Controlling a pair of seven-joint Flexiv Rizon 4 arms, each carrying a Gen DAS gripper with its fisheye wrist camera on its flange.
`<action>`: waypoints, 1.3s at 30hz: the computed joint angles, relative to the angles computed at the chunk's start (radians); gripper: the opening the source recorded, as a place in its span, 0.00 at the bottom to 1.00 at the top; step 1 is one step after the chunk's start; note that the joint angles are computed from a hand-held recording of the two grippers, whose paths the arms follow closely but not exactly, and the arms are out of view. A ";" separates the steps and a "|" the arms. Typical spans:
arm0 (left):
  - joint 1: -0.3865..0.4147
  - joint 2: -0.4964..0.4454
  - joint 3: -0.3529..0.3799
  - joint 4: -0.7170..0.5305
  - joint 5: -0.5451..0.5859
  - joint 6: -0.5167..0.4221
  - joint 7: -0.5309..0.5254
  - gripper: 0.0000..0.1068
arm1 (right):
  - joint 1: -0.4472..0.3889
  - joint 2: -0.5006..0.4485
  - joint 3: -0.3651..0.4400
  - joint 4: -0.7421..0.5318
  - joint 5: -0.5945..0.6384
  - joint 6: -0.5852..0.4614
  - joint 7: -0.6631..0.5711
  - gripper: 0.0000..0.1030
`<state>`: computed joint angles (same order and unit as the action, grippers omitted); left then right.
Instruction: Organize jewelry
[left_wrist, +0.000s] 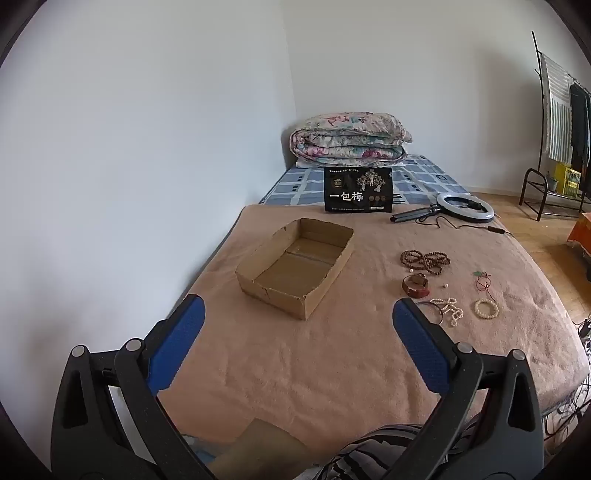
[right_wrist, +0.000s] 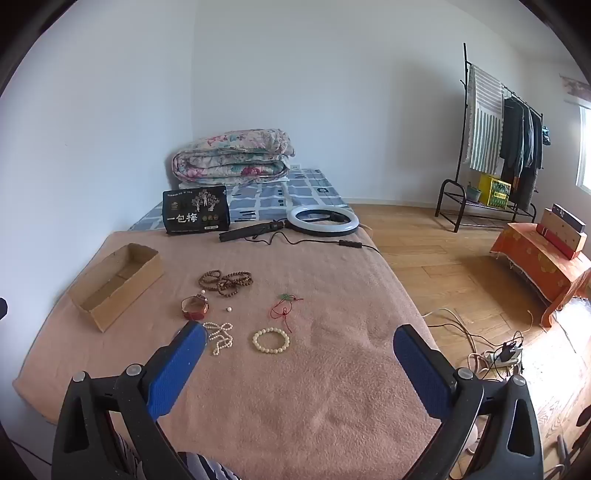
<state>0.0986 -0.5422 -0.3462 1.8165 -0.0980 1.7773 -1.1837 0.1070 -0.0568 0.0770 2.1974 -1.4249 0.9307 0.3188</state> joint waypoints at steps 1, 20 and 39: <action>-0.002 -0.003 0.002 -0.003 -0.001 0.004 -0.002 0.96 | -0.001 -0.002 -0.002 0.001 -0.011 0.002 0.007 1.00; 0.082 -0.007 -0.083 0.008 0.051 0.025 -0.024 0.96 | -0.001 -0.006 -0.001 0.003 -0.021 -0.007 0.018 1.00; 0.153 0.000 -0.179 0.026 0.047 -0.006 -0.017 0.96 | 0.002 -0.017 -0.005 -0.005 -0.019 0.013 0.011 1.00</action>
